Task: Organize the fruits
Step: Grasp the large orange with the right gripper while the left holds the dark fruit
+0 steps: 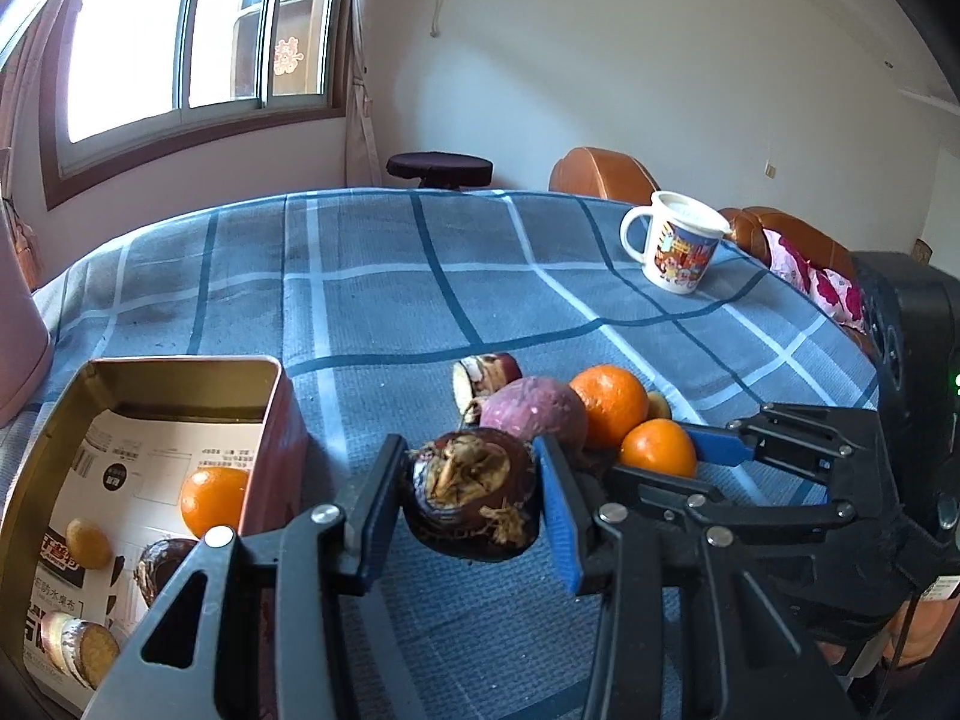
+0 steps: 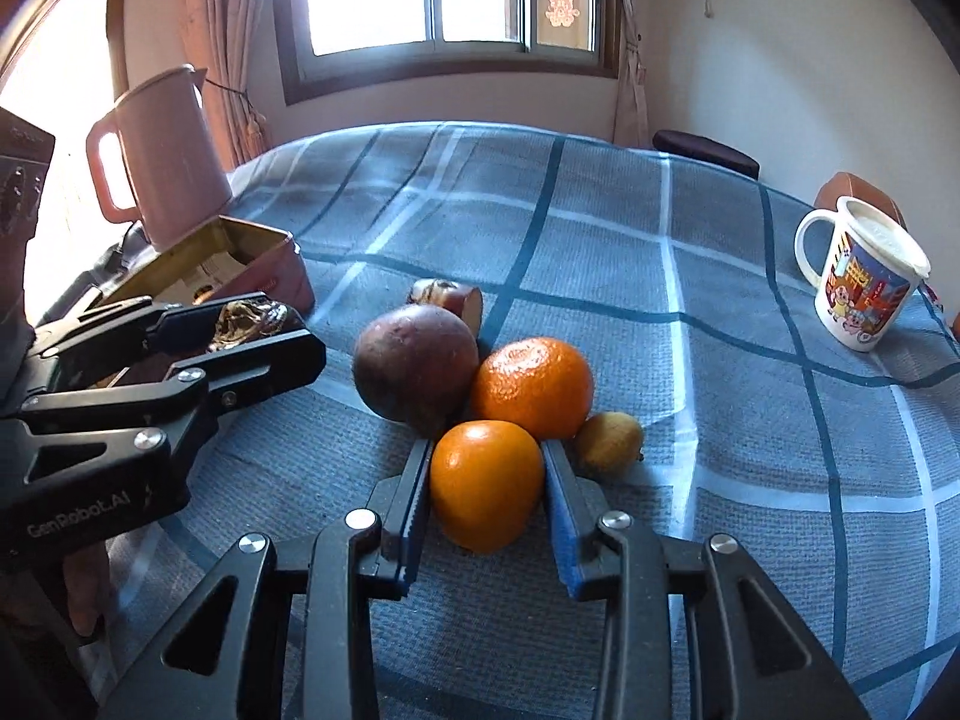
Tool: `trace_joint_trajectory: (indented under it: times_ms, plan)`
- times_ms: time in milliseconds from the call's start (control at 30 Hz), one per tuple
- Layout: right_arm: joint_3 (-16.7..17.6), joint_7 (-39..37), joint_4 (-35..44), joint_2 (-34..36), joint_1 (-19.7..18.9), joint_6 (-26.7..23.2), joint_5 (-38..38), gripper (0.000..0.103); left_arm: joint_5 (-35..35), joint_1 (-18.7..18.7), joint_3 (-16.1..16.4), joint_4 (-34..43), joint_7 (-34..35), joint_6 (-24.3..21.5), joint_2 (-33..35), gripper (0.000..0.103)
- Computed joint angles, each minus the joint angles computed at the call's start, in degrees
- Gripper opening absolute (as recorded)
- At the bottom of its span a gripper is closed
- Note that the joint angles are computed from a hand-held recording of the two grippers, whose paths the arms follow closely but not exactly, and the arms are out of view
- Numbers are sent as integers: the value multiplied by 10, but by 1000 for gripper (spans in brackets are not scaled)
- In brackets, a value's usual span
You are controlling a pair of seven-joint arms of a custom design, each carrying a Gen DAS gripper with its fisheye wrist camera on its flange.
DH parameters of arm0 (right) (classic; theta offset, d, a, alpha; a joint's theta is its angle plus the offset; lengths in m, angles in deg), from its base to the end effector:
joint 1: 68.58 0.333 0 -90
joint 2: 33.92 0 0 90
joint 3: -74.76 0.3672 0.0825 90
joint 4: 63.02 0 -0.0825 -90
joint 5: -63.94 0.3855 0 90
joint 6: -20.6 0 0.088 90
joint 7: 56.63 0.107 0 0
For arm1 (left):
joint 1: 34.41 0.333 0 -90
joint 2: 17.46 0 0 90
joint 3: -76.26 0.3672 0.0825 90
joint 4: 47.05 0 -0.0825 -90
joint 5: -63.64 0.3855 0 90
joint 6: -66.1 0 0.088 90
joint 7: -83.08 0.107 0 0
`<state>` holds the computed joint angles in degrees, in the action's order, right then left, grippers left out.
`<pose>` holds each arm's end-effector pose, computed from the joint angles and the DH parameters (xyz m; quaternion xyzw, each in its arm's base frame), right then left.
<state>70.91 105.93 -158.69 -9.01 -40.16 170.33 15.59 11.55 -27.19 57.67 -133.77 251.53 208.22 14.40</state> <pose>0.6523 0.3250 0.4494 -0.5911 0.7132 -0.2860 0.2450 0.7566 -0.0944 0.4412 -0.3164 0.8381 -0.4342 0.0944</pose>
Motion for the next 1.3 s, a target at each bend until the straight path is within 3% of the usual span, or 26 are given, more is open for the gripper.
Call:
trace_joint_trajectory:
  times_ms: [333, 1300]
  plan:
    - [-21, 94, -12, -14, 22, 20, -112, 37, -49, 13, -12, -19, 49, 12, -13, 45]
    - [4, 265, -38, -45, 12, 8, -316, 37, -175, 11, -2, -60, 179, 29, -45, 45]
